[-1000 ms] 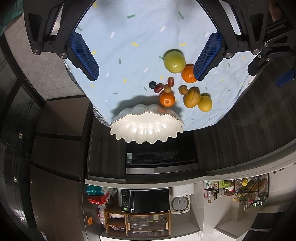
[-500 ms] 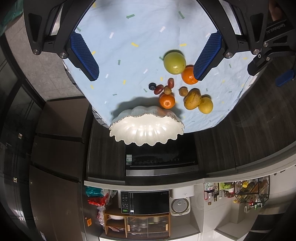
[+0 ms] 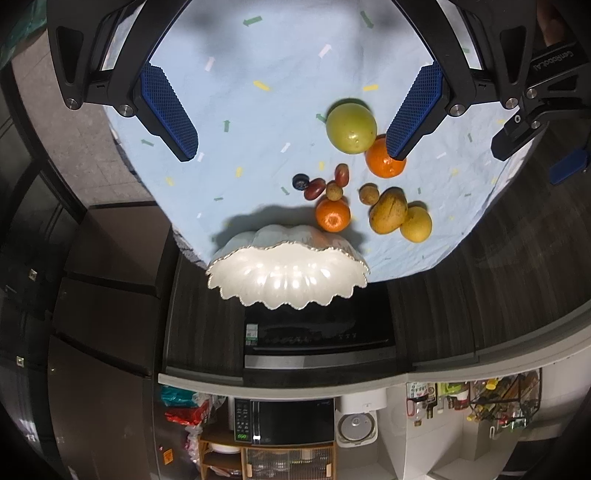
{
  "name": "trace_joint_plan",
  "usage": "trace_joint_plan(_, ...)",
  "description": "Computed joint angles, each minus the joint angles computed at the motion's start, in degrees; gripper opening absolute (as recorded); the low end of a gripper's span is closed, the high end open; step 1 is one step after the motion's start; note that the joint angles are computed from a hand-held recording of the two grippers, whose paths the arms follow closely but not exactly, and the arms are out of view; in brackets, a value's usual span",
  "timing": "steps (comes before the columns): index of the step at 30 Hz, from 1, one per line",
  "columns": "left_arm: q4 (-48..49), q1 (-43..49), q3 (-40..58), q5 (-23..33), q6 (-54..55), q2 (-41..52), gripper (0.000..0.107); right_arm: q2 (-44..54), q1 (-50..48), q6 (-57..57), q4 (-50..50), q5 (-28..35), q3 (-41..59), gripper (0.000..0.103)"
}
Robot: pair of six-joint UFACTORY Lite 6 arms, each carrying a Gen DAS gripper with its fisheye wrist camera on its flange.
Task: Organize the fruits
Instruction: 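Grasp the green grapefruit with the right tool while the left tool grasps a tangerine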
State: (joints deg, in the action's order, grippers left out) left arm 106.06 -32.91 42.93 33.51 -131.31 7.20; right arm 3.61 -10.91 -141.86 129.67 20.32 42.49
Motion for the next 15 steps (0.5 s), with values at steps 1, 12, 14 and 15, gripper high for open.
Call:
trace_joint_plan(1,0.7,0.6,0.1,-0.5,-0.3,0.4,0.103,0.7,0.3,0.0,-0.1,-0.2,0.4,0.103)
trace_joint_plan(12,7.3,5.3,4.8,-5.2,-2.2,8.2,0.097,11.3,4.5,-0.9,0.4,-2.8,7.6,0.102)
trace_joint_plan(14,8.9,6.2,5.5,-6.1,-2.8,9.4,0.097,13.6,5.6,-1.0,0.3,-3.5,9.1,0.099)
trace_joint_plan(15,9.3,6.6,5.8,-6.3,-2.9,9.9,0.097,14.2,5.9,-0.3,-0.3,-3.8,9.7,0.098)
